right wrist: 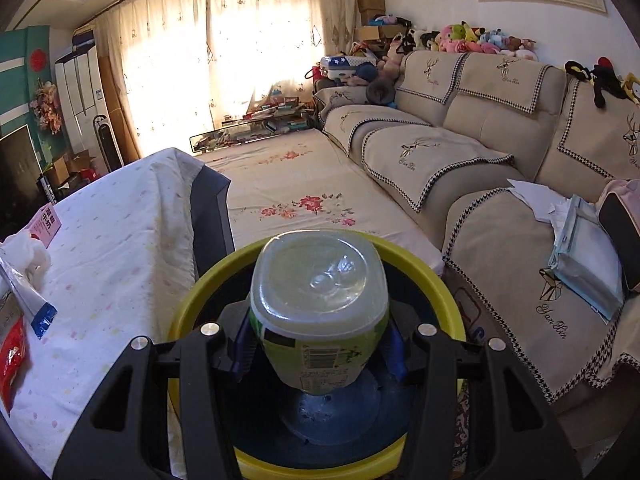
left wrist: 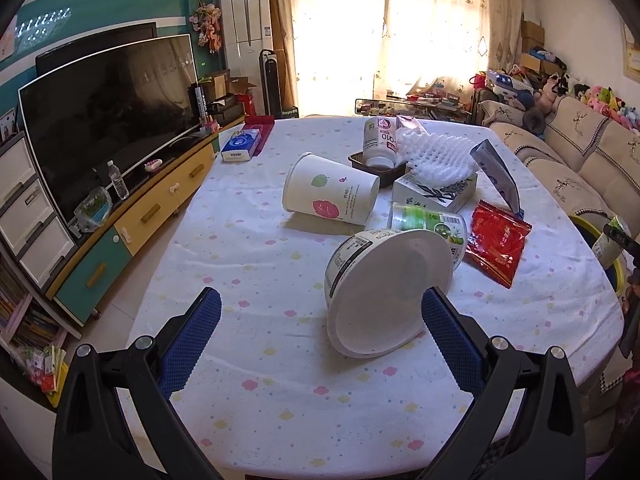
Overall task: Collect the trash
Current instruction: 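Carry the bottle into the yellow-rimmed bin with the right gripper while the left gripper approaches the white bowl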
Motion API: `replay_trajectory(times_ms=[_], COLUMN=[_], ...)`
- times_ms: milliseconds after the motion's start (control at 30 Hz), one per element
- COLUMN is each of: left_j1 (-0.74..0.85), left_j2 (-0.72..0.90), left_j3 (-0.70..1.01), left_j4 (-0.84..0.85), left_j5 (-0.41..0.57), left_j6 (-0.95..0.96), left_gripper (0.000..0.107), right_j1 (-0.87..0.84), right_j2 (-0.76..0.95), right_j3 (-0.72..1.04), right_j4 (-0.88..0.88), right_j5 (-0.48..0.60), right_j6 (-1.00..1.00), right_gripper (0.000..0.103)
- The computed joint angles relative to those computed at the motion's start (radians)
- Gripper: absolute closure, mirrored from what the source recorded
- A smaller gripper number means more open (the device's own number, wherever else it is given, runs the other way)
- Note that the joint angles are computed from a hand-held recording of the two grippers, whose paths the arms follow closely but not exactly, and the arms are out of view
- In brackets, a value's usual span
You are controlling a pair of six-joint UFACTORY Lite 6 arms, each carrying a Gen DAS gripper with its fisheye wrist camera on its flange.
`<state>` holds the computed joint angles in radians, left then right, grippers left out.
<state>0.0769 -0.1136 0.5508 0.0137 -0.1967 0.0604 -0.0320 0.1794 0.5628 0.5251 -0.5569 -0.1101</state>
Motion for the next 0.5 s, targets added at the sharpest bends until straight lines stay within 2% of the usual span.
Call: replay_trajectory(times_ms=[133,233,300,400,467,500], left_j1=[-0.018,-0.048,-0.059,-0.066,-0.062,-0.052], left_j2=[0.088,0.136,0.159,0.198,0.227,0.241], left_j3=[0.06,0.091,0.105,0.132,0.155,0.166], left_j4=[0.0,-0.156,-0.202,-0.252,-0.272,-0.218], left_j5=[-0.003,-0.024,-0.032,-0.036,-0.032,-0.026], left_j6=[-0.001,0.16,0.208,0.254,0.263,0.207], left_gripper=[0.008,0.008,0.009,0.023,0.041,0.048], right_j1=[0.013,0.012,0.029,0.038,0.038,0.041], right_j2=[0.019,-0.004,-0.037,-0.082,-0.122,-0.144], right_j3=[-0.002,-0.016,-0.033,-0.067,-0.099,-0.115], right_j4=[0.02,0.02,0.055,0.065,0.051,0.053], right_j5=[-0.05,-0.058,-0.059,-0.056,-0.053,-0.051], right_j6=[-0.036,-0.044,-0.069,-0.072,-0.053,-0.05], right_gripper=[0.052,0.048,0.045,0.045,0.045,0.045])
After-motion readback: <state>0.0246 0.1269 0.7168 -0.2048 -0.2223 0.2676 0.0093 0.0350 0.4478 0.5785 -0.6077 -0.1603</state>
